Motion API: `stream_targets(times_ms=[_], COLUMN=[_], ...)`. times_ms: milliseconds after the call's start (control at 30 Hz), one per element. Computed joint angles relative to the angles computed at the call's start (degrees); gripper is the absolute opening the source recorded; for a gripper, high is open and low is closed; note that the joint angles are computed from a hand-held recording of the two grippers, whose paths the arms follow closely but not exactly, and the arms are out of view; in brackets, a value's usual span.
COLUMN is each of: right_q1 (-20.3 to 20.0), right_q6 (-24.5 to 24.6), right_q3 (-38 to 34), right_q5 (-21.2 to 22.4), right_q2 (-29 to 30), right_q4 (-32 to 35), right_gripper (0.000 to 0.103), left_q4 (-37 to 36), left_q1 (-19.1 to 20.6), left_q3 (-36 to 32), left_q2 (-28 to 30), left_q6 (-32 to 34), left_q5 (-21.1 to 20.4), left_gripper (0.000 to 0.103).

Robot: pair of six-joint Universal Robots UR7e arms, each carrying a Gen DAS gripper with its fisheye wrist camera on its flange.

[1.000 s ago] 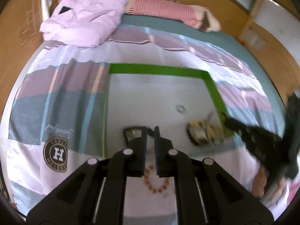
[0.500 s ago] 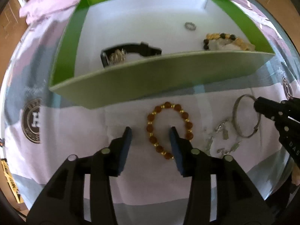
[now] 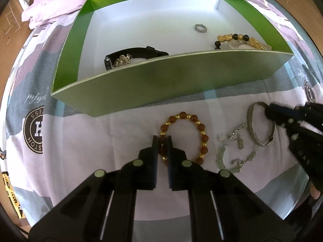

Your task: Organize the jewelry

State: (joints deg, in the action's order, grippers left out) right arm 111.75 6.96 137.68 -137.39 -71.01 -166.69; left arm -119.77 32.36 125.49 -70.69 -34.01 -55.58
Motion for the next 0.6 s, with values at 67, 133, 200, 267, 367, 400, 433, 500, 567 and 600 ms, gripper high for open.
stream_targets(times_ms=[67, 133, 200, 267, 367, 400, 433, 500, 567, 600], right_q1=[0.3, 0.5, 1.0, 1.5, 2.2, 2.3, 2.4, 2.9, 2.9, 2.8], right_q6=[-0.5, -0.9, -1.3, -2.4, -3.9, -4.2, -4.7, -5.7, -7.6, -8.0], right_q3=[-0.3, -0.1, 0.1, 0.5, 1.3, 1.4, 1.7, 1.6, 0.7, 0.1], right_q5=[1.9, 2.8, 3.5, 5.0, 7.4, 8.5, 10.2, 12.2, 13.2, 13.4], right_q2=[-0.6, -1.0, -1.9, -3.4, -6.2, -7.0, -8.2, -9.1, -8.8, -8.7], right_q4=[1.0, 0.4, -0.6, -2.4, -5.1, -5.8, -7.3, -9.9, -13.2, -14.1], right_gripper=[0.002, 0.002, 0.002, 0.002, 0.003, 0.003, 0.003, 0.003, 0.003, 0.003], left_q4=[0.0, -0.7, -2.5, -4.5, -8.1, -9.6, -10.9, -12.8, -14.0, -14.7], left_q1=[-0.3, -0.7, -1.9, -3.2, -4.6, -5.2, -5.2, -5.3, -4.5, -3.9], left_q3=[0.0, 0.0, 0.4, 0.7, 1.3, 1.6, 1.6, 1.2, -0.5, -1.6], left_q2=[-0.6, -2.2, -4.5, -6.9, -9.8, -11.1, -12.0, -13.3, -12.3, -11.4], left_q6=[-0.1, 0.2, 1.0, 1.6, 3.0, 3.2, 3.5, 3.5, 3.9, 4.2], left_q5=[-1.0, -1.5, -1.1, -0.6, 0.4, 0.9, 1.3, 2.2, 3.6, 4.2], left_gripper=[0.007, 0.007, 0.007, 0.007, 0.007, 0.007, 0.007, 0.007, 0.007, 0.007])
